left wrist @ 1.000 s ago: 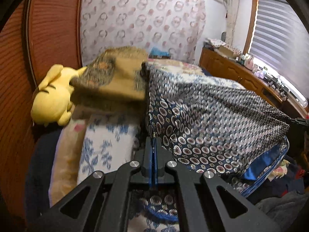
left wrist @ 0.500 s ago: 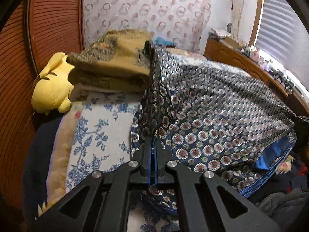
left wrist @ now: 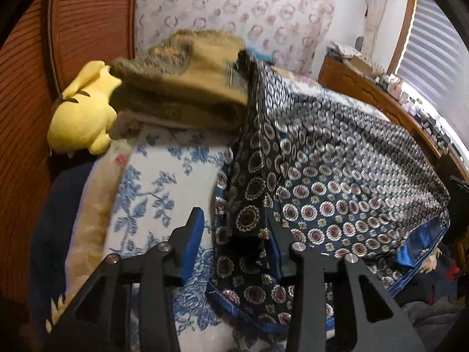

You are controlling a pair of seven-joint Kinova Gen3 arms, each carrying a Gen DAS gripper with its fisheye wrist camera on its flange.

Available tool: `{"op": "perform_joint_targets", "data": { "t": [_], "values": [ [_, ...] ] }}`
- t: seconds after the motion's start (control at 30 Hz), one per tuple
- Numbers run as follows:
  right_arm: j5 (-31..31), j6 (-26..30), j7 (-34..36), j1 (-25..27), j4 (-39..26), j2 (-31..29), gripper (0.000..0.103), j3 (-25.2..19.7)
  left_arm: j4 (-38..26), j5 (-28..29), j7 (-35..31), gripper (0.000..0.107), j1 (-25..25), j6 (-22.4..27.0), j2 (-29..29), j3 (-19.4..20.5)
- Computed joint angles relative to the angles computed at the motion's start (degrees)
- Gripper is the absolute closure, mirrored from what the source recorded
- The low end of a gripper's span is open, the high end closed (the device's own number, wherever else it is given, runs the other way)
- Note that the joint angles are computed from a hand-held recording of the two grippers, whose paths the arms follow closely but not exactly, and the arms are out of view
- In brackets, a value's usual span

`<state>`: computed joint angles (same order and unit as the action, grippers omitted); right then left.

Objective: Fold small clothes

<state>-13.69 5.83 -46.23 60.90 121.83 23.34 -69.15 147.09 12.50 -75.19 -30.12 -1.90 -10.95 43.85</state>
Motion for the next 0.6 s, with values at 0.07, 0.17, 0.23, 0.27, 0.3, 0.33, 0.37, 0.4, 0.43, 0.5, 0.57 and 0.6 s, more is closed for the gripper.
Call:
{"op": "perform_joint_targets", "data": {
  "t": [0.07, 0.17, 0.23, 0.27, 0.3, 0.33, 0.37, 0.4, 0.43, 0.5, 0.57, 0.6],
  "values": [
    [0.2, -0.5, -0.1, -1.3, 0.2, 0.1, 0.072, 0.4, 0.2, 0.2, -0.6, 0.069, 0.3, -1.6, 2.2, 0.0],
    [1.0, -0.7, -0.7, -3.7, 0.1, 0.8, 0.064, 1.4, 0.0, 3.6, -3.5, 0.069, -4.8, -2.3, 2.3, 5.2],
    [1.6, -1.2, -1.3, -6.4, 0.0, 1.0, 0.061, 3.2, -0.3, 5.6, -5.3, 0.069, -7.3, -2.5, 2.4, 7.7],
    [1.9, -1.6, -1.8, -8.1, -0.1, 1.2, 0.059, 4.3, -0.4, 6.8, -6.3, 0.069, -8.9, -2.6, 2.4, 9.4],
    [2.2, -1.9, -2.4, -9.7, -0.2, 1.4, 0.058, 5.4, -0.5, 7.7, -7.2, 0.069, -9.9, -2.6, 2.3, 10.4],
    [2.7, -1.9, -3.0, -11.0, -0.5, 1.7, 0.057, 6.3, -0.6, 8.8, -8.1, 0.069, -11.7, -2.6, 2.1, 12.3],
    [3.1, -2.0, -3.6, -12.6, -0.8, 2.0, 0.056, 7.4, -0.6, 9.6, -8.7, 0.069, -13.1, -2.7, 1.8, 14.0],
    [3.5, -2.1, -4.1, -13.3, -0.9, 2.4, 0.055, 7.7, -0.6, 10.1, -9.0, 0.069, -14.2, -2.8, 1.6, 15.2],
    [4.0, -2.2, -4.6, -14.9, -1.4, 2.9, 0.054, 8.6, -0.5, 10.4, -9.2, 0.069, -14.6, -3.1, 1.5, 15.7],
    [4.7, -2.2, -5.8, -17.3, -1.9, 3.1, 0.051, 10.0, -0.1, 11.0, -9.5, 0.069, -14.4, -3.8, 1.7, 15.8],
    [5.5, -2.2, -6.8, -20.8, -2.5, 3.2, 0.048, 12.3, 0.3, 11.4, -10.3, 0.069, -12.1, -4.8, 2.4, 13.5],
    [5.8, -2.3, -7.3, -22.6, -2.7, 3.3, 0.047, 13.5, 0.3, 12.0, -10.9, 0.069, -11.7, -5.0, 2.6, 13.1]
  ]
}}
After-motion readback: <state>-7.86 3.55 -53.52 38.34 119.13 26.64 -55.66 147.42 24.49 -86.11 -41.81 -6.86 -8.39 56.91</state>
